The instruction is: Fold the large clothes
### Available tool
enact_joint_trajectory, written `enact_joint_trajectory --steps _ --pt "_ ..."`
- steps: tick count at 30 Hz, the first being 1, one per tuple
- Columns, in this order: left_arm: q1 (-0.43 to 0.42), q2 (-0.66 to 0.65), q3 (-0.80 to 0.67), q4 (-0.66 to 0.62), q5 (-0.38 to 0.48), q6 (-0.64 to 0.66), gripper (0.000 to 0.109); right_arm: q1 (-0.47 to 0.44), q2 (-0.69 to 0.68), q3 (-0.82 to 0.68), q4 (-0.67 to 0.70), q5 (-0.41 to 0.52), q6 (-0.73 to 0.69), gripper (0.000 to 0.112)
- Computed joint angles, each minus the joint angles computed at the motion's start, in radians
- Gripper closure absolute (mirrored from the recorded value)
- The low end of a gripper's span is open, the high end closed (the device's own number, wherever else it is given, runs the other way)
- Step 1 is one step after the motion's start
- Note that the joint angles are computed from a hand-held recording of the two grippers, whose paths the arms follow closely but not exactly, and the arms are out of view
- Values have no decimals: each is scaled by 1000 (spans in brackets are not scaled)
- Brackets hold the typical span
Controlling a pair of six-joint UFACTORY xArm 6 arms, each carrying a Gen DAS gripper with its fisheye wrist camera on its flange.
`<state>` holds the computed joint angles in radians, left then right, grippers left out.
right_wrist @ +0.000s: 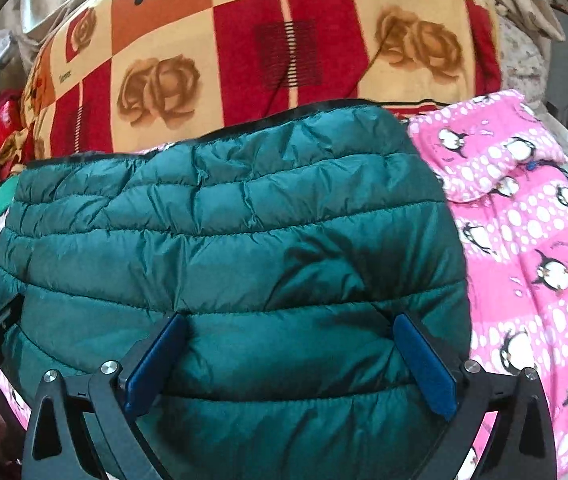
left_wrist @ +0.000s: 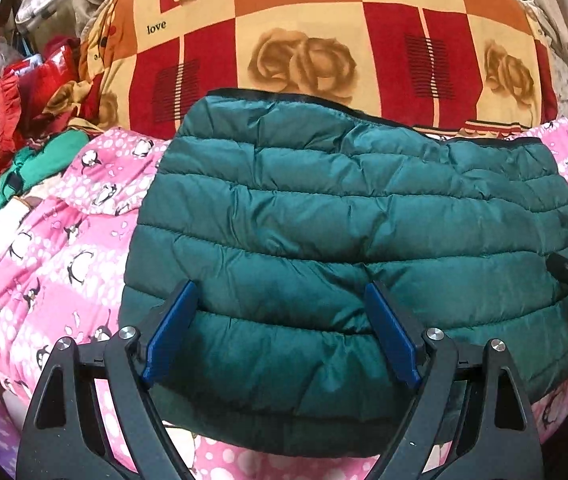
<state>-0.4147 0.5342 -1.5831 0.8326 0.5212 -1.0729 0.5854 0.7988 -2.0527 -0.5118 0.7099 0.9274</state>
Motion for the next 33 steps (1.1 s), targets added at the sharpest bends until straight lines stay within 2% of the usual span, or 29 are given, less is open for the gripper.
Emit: enact_joint_trajectory --steps 10,21,33 --pt "5 -76 65 82 -50 -101 23 34 -122 140 -139 -53 195 10" --pt "1 -139 114 176 -65 -201 23 75 -159 155 -250 -23 252 10" --pt "5 -170 145 216 -77 -255 23 98 -162 147 -277 -6 257 10"
